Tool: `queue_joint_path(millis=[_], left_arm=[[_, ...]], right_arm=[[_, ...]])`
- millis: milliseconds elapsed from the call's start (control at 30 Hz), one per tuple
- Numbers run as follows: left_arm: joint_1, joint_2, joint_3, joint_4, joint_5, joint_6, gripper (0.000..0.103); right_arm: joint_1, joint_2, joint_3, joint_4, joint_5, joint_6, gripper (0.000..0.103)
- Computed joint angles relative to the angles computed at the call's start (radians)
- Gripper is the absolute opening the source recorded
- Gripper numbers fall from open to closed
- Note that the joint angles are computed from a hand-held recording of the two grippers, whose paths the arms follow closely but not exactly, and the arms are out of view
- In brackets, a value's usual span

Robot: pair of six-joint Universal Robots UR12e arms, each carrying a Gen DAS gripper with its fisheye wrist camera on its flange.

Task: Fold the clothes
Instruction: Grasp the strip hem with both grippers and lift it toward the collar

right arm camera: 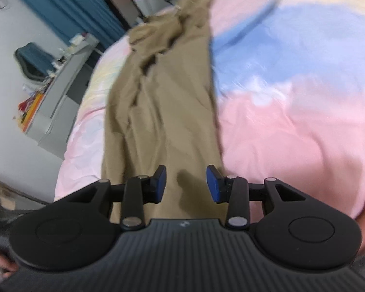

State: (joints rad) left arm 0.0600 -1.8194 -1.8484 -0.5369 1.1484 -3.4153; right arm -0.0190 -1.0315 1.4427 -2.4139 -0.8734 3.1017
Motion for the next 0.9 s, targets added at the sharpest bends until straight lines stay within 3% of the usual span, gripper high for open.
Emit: queue_joint_path(millis=[67, 167, 267, 367, 400, 500, 533, 567, 600, 667, 800, 900], left_arm=[[0.017, -0.014, -0.008, 0.039, -0.007, -0.076, 0.07], [0.042, -0.035, -0.011, 0.023, -0.095, -0.1, 0.07], [0.064, -0.048, -0.012, 0.0, -0.211, -0.048, 0.068], [0.064, -0.059, -0.001, -0.073, -0.278, 0.061, 0.066], [0.057, -0.059, 0.004, -0.101, -0.267, 0.09, 0.059], [0.043, -0.046, 0.016, -0.167, -0.211, 0.161, 0.024], [0.04, -0.04, 0.017, -0.18, -0.193, 0.178, 0.015], [0.04, -0.033, 0.014, -0.176, -0.188, 0.185, 0.012], [0.042, -0.024, 0.007, -0.159, -0.191, 0.184, 0.01], [0.047, 0.001, -0.017, -0.1, -0.196, 0.186, 0.009], [0.064, 0.049, -0.054, 0.034, -0.22, 0.128, 0.008], [0.064, 0.08, -0.042, 0.107, -0.199, 0.076, 0.008]], right_arm=[[0.002, 0.001, -0.014, 0.064, -0.021, 0.014, 0.042], [0.005, 0.002, -0.034, 0.168, -0.045, -0.001, 0.06], [0.013, -0.001, -0.053, 0.31, -0.046, -0.077, 0.062], [0.022, -0.005, -0.064, 0.437, -0.039, -0.169, 0.062], [0.025, -0.008, -0.062, 0.456, -0.042, -0.187, 0.062], [0.039, -0.019, -0.05, 0.49, -0.064, -0.233, 0.061], [0.044, -0.023, -0.048, 0.502, -0.074, -0.253, 0.059], [0.049, -0.027, -0.046, 0.514, -0.084, -0.273, 0.044], [0.049, -0.032, -0.039, 0.497, -0.085, -0.268, 0.02], [0.047, -0.043, -0.023, 0.459, -0.086, -0.253, 0.011], [0.024, -0.069, -0.004, 0.399, -0.012, -0.256, 0.01], [0.004, -0.086, -0.012, 0.35, 0.067, -0.254, 0.01]])
